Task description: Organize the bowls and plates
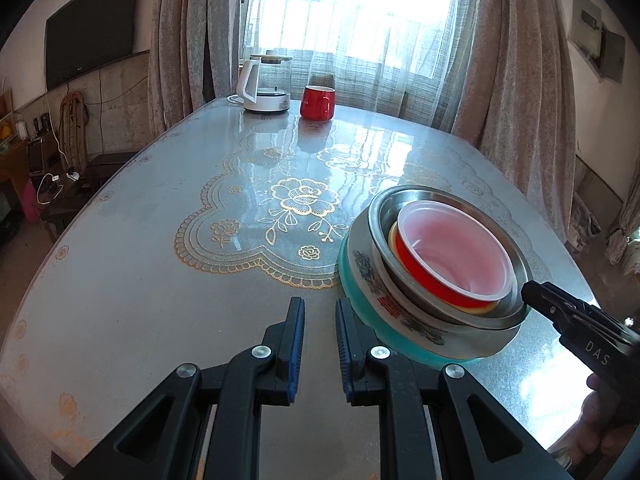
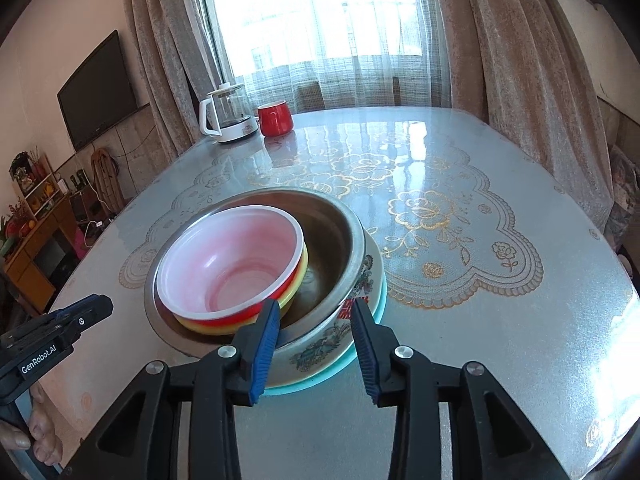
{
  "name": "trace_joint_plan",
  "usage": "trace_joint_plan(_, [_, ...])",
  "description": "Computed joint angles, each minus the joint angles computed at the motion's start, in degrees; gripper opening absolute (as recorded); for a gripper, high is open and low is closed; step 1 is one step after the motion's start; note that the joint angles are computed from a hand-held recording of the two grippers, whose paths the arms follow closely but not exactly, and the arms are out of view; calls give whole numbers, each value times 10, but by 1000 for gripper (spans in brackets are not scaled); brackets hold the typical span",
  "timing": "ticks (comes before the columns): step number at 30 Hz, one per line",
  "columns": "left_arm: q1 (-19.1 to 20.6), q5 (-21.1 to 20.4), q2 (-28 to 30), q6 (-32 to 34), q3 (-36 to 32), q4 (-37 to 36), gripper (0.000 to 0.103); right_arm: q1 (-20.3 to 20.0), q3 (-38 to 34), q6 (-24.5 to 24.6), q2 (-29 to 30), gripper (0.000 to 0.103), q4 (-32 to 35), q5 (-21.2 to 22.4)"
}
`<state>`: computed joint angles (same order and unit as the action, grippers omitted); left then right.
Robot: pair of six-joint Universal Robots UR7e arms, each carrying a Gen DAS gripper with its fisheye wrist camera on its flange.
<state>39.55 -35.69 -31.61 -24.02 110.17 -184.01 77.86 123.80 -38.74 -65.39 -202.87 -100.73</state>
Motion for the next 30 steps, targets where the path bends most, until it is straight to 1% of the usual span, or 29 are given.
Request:
trace_joint_plan(3, [-12, 11, 6, -7, 7, -4, 22, 4, 14, -10, 10, 39, -56, -11])
trace_joint_plan(5, [-22, 19, 11, -5, 10, -11, 23, 8, 21, -17, 17, 40, -88, -18])
trace_joint_plan(11, [-47, 41, 27, 10, 15, -40, 37, 13, 38, -29, 32, 41, -148, -21])
trace_joint_plan(12, [-50, 46, 29, 11, 15, -43, 41, 13, 40, -29, 34, 41, -157, -21])
trace_joint_plan(13, [-52, 49, 31, 15, 15, -48, 48, 12, 42, -29, 36, 42, -167, -21])
trace_joint_plan(14, [-54, 48, 34, 20, 15, -56, 51, 10, 45, -28, 36, 43, -176, -20])
trace_joint_plan(15, [-56, 50, 36, 25, 14, -62, 55, 9, 48, -27, 36, 43, -182, -20])
trace_joint_plan(17, [-62, 58, 43, 35, 10, -67, 58, 7, 52, -22, 36, 44, -195, -21])
trace_joint_plan(21, [-66, 53, 53, 40, 1, -62, 70, 5, 55, -14, 34, 44, -206, -19])
trace_joint_plan(23, [-69, 54, 58, 42, 0, -62, 72, 4, 55, -15, 35, 44, -209, -18])
trace_joint_plan(27, [-72, 60, 68, 48, -10, -58, 88, 3, 54, -19, 41, 44, -214, -21])
trace_joint_plan(30, [-72, 64, 72, 48, -12, -57, 94, 3, 52, -18, 44, 44, -213, -26])
